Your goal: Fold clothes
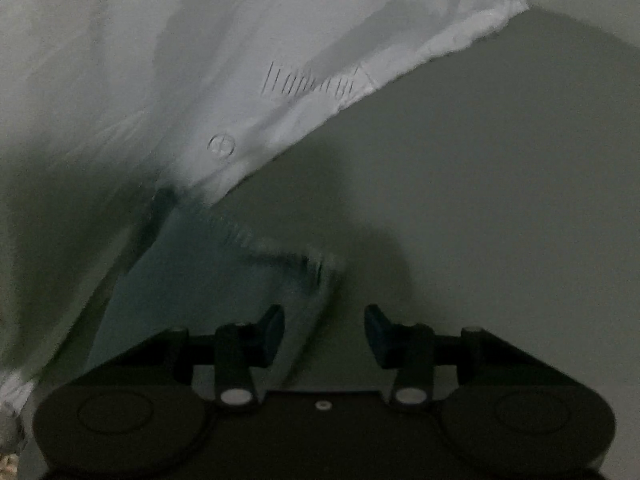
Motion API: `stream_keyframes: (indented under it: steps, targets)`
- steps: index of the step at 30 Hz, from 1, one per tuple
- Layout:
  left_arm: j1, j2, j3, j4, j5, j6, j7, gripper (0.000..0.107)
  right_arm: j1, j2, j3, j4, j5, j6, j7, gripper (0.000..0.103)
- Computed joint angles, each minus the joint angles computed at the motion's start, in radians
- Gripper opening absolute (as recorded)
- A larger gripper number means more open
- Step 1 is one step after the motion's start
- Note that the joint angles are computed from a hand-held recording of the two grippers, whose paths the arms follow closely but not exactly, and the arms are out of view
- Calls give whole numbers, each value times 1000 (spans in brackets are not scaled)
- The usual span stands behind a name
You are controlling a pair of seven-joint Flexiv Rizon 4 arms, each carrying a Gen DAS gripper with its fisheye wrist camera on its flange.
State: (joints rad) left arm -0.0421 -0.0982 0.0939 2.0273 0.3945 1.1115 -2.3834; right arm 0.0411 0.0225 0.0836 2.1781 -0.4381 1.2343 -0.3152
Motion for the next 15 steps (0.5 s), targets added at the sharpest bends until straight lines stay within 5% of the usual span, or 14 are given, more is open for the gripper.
stream_keyframes:
  steps: [6, 10, 13, 15]
  targets:
    - [4, -11, -11, -26, -44, -64, 51, 95, -34, -78, -74, 11, -400, 105, 258, 51]
    - [3, -21, -14, -56, -84, -128, 66, 96, -44, -121, -116, 25, -536, 277, 384, 42]
    - [-2, -25, -12, -63, -75, -139, 58, 96, -38, -109, -122, 26, -648, 218, 392, 22]
    - [-2, -24, -11, -58, -77, -132, 59, 96, -73, -97, -144, 48, -738, 301, 511, 14]
